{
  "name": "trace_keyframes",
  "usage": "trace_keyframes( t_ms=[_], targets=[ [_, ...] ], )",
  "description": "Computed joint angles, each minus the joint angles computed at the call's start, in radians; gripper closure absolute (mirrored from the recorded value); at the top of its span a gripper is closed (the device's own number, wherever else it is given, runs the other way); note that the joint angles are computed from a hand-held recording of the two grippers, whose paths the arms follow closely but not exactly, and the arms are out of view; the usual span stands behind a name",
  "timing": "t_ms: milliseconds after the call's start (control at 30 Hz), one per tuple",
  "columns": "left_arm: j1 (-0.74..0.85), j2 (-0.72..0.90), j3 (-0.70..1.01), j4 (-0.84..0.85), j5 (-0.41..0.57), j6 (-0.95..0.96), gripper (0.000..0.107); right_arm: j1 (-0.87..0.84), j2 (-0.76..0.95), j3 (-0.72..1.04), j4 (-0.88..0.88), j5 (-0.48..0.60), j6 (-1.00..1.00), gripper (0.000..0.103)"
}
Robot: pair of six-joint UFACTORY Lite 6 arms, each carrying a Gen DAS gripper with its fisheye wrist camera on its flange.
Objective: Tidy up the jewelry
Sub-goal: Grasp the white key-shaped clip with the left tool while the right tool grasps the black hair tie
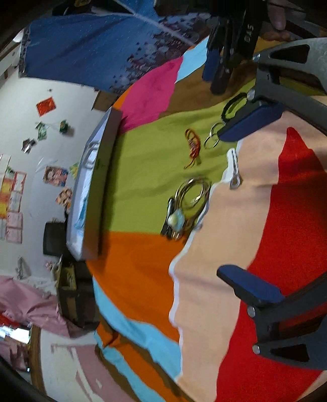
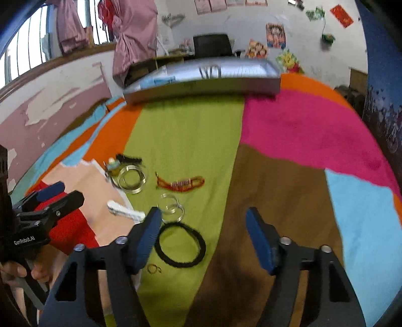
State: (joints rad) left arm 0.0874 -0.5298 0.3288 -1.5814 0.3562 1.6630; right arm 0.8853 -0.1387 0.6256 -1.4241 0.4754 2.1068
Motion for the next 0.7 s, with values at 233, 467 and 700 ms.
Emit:
trace_keyframes(
  t_ms=[233, 467, 700],
  targets=[
    [0.002, 0.159, 0.054, -0.022, 0.106, 0.1, 0.039, -0.034, 0.102, 0.049, 0.043, -0.096, -0.061, 0.07],
    [-0.018, 0.28, 0.105, -0.062, 0.124, 0.159, 0.054, -0.058, 0.184, 0.096, 0.13, -0.163, -0.145, 0.074],
    [-0.014, 0.319, 0.136, 0.001, 0.145, 0.111, 0.076, -0.048, 0.233, 0.119, 0.081, -0.193, -0.074, 0.087]
  ],
)
